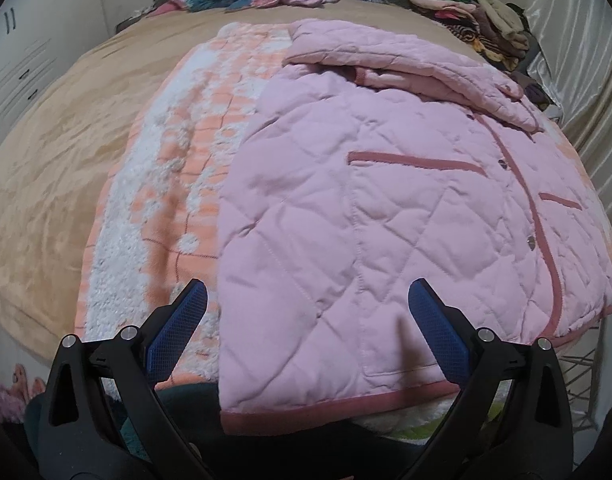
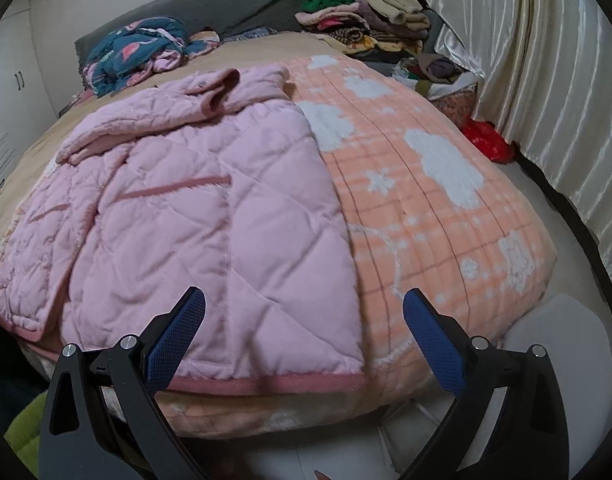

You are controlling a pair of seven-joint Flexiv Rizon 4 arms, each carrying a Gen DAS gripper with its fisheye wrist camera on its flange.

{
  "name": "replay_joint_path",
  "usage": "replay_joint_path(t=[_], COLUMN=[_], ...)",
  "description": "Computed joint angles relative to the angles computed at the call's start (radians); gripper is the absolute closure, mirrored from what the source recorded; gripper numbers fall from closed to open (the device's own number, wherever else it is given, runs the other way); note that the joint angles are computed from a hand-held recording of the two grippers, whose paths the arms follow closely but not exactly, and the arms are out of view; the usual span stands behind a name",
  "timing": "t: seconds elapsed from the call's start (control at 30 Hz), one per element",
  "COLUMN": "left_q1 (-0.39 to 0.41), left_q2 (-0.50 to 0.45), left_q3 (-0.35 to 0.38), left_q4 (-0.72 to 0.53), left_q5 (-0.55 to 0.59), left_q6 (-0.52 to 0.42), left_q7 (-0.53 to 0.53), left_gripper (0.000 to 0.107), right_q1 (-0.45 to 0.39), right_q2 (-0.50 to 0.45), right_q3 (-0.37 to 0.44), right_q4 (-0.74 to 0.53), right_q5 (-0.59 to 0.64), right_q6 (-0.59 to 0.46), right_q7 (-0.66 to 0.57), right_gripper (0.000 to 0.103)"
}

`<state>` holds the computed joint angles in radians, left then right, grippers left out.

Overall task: Fold large clothes
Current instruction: 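Move both tools toward the jacket hem, then close the left tool on one hem corner while the right tool grasps the other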

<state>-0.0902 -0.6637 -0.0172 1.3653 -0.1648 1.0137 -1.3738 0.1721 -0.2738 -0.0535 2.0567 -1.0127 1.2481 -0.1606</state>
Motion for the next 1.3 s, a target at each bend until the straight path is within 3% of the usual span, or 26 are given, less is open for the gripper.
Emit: replay_joint_path(t=[0.57, 0.8, 0.97, 1.1, 1.13, 1.2, 1.3], left_q1=[0.007, -0.012, -0.019, -0.009, -0.008, -0.003, 0.011], left_q2=[-0.032, -0.067, -0.099, -0.112, -0.114, -0.121, -0.119], left_q3=[-0.007, 0.014, 0.016, 0.005, 0.004, -0.002, -0.023], left_q4=[-0.049, -0.124, -0.184, -0.199, -0.201, -0.211, -0.196], left_q5=[-0.022, 0.018, 0.037, 0.024, 0.022, 0.014, -0.012], left_q6=[-0.149, -0.221, -0.268, -0.278, -0.280, -0.287, -0.264], left_q7=[-0.030, -0.057, -0.069, -0.076, -0.076, -0.070, -0.052], left_gripper=[0.012, 0.012, 0.012, 0.012, 0.012, 0.012, 0.016], right_q1=[-0.002, 0.039, 0.032, 0.089, 0.106, 0.119, 0.193], right_q2=[-0.038, -0.059, -0.091, -0.093, -0.093, -0.095, -0.075], right_q3=[-0.003, -0.055, -0.044, -0.102, -0.124, -0.138, -0.215], right_q4=[0.061, 0.078, 0.074, 0.080, 0.088, 0.096, 0.110], right_q5=[0.136, 0.183, 0.311, 0.340, 0.340, 0.358, 0.335], right_q6=[0.088, 0.163, 0.235, 0.260, 0.276, 0.325, 0.357], right_q7=[-0.040, -0.016, -0.079, -0.094, -0.089, -0.111, -0.142], right_gripper=[0.004, 0.004, 0.004, 0.004, 0.008, 0.028, 0.071])
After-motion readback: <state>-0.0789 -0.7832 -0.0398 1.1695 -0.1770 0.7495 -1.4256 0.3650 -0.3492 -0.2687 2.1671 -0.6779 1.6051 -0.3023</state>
